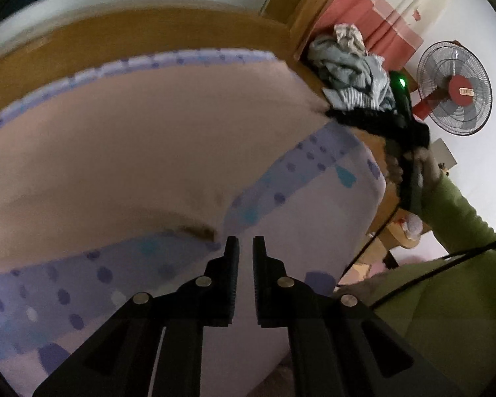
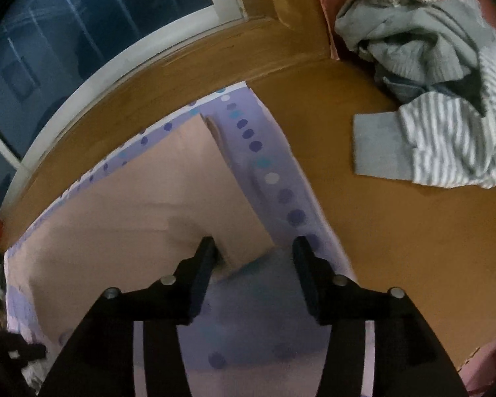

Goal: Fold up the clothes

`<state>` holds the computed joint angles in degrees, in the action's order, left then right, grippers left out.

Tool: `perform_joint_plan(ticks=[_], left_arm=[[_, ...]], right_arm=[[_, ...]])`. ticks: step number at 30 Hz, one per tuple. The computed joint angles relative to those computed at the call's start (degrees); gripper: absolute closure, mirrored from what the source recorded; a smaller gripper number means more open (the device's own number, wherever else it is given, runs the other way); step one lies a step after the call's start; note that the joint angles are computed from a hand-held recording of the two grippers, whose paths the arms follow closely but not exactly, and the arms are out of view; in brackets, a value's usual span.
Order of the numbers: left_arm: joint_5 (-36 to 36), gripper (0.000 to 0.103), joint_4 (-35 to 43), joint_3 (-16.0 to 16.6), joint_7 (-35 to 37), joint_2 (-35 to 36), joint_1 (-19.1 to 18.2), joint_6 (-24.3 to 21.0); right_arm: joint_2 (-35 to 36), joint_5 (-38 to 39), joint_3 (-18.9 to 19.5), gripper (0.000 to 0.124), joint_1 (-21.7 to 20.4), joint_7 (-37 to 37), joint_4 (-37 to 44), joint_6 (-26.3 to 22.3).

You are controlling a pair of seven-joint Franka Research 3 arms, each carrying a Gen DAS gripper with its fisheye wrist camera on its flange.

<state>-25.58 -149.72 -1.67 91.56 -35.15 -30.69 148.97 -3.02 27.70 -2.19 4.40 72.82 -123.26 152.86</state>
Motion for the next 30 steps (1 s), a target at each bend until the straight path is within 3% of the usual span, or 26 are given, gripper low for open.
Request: perform_joint_plan(ticks=[2, 3, 5, 8, 11, 14, 15, 19, 22, 26, 28, 30], left_arm=[[-0.29, 0.082, 1.03, -0.32, -0.26, 1.35, 0.19, 3.63], [-0.31, 0.082, 1.55, -0.28, -0.37, 2.32, 0.23, 5.22], [0.31, 0.082, 3.1, -0.29, -0.8, 5.83, 0.79, 7.68], [-0.39, 0.082, 5.31, -0.28, -2.48, 11.37, 1.5, 8.55], [-1.77, 0.082, 5.06, -1.52, -4.28, 12.96, 2.4, 8.33], [-0.9, 0.082, 3.54, -3.7, -7.99, 12.37, 3.63, 9.06], [-0.73, 0.082, 3.06, -4.03, -9.4, 11.92, 3.79, 9.29], [0.83, 0.082, 1.07, -5.48, -15.87, 10.76, 4.34, 12.08], [6.43, 0.082, 0.38, -8.41, -23.03, 10.26, 6.46, 13.26], [14.31, 0.082, 0.65, -11.62, -31.86, 10.57, 9.62, 13.72], [17.11, 0.082, 0.49, -12.4, -35.72, 10.46, 10.54, 13.85], [19.74, 0.082, 0.37, -13.05, -39.36, 10.4, 11.31, 13.99]], right_arm=[[-1.53, -2.58, -0.02, 0.075, -0.37, 0.81, -0.85, 1.82], [-2.09, -2.82, -0.08, 0.075, -0.37, 0.26, -1.01, 3.07], [-1.35, 2.82, -0.83, 0.075, 0.8, -5.75, 1.23, 3.69], [3.39, 15.56, -1.0, 0.075, 1.71, -17.31, 9.12, -2.45], [10.94, 18.57, 1.07, 0.084, 0.87, -20.89, 18.11, -9.73], [19.22, 8.96, 1.82, 0.096, 1.86, -15.21, 25.95, -11.04], [20.96, 7.53, 2.22, 0.12, 1.68, -14.87, 27.47, -10.27], [25.91, 6.49, 4.35, 0.124, 0.0, -16.4, 32.16, -7.3], [27.0, 5.36, 5.05, 0.124, -0.47, -15.8, 33.61, -7.04], [22.83, 4.16, 5.19, 0.123, 0.33, -13.84, 28.92, -4.36], [19.32, 7.73, 7.25, 0.121, -0.46, -19.45, 24.76, -1.05], [17.72, 11.25, 8.6, 0.121, -1.05, -25.29, 23.71, -3.47]])
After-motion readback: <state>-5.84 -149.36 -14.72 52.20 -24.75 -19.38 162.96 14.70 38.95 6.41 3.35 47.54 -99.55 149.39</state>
